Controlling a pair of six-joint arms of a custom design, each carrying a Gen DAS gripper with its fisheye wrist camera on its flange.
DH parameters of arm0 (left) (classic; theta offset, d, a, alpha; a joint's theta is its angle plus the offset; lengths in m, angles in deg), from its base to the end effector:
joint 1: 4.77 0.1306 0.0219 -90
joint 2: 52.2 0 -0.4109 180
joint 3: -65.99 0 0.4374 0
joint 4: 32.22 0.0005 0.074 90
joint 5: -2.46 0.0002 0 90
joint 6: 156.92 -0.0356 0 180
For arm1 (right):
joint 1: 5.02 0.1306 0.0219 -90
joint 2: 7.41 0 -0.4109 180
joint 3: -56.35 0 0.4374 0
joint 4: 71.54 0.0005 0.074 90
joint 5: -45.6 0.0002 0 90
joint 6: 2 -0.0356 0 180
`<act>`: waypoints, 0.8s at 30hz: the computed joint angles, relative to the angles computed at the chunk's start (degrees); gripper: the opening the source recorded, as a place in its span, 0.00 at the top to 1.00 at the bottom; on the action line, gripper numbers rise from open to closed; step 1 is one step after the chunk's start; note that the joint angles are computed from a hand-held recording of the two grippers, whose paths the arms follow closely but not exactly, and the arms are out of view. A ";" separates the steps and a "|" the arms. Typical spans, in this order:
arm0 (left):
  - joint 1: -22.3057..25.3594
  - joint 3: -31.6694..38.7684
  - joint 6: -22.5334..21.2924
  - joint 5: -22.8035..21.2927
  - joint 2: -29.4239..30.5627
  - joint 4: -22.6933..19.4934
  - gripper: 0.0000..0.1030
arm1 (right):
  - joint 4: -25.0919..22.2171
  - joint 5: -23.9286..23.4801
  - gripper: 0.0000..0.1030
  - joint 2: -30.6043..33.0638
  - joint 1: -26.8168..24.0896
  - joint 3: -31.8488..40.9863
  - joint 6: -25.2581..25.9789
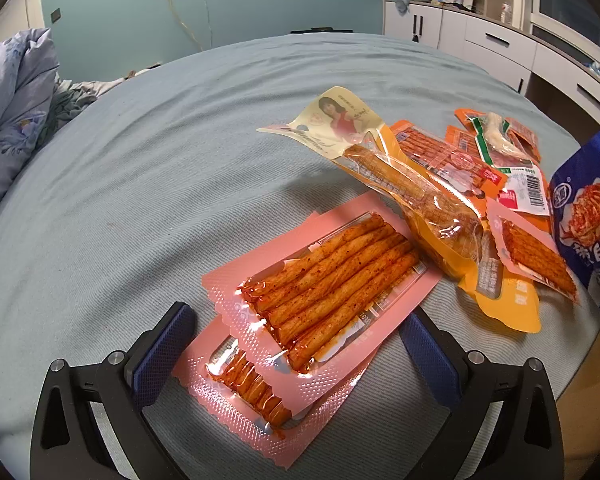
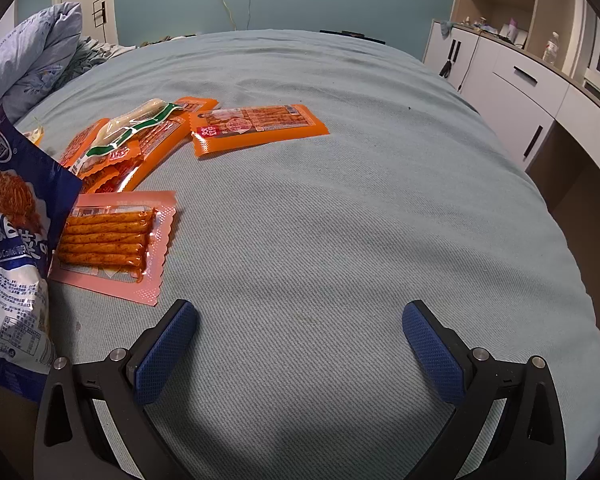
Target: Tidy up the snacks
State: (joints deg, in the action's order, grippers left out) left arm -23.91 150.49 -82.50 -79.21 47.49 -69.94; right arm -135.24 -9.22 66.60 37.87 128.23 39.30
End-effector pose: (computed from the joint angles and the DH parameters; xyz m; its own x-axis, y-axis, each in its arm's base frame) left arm 0.5450 -0.1951 0.3338 -0.6166 0.4953 -0.6119 0.5944 0.8026 0.0507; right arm 0.2985 0.2486 0.4152 -0.7292 0.1607 -0.6651 0.2491 0.9677 -0.0393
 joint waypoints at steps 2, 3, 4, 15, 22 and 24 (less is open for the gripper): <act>-0.04 0.01 0.01 -0.05 -0.02 -0.01 0.00 | 0.00 0.00 0.00 0.00 0.00 0.00 0.00; 0.01 0.00 0.00 0.00 0.00 0.00 0.00 | 0.00 0.00 0.00 0.00 0.00 0.00 0.00; 0.01 -0.01 0.02 0.02 0.01 0.02 0.00 | 0.00 0.00 0.00 0.00 0.00 0.00 0.00; 0.00 0.03 0.03 -0.03 0.02 0.01 0.00 | -0.08 0.02 0.00 -0.03 0.05 0.02 -0.04; -0.33 -0.08 -0.05 -0.75 0.02 0.31 0.00 | -0.55 0.64 0.00 0.35 0.35 0.27 -0.17; -0.25 0.15 0.16 -0.36 0.16 -0.03 0.00 | -0.12 0.42 0.00 0.04 0.27 -0.02 -0.10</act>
State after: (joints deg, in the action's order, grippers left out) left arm -24.16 150.64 -82.34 -79.57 47.65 -69.96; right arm -135.37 -8.80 66.64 38.15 128.21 39.20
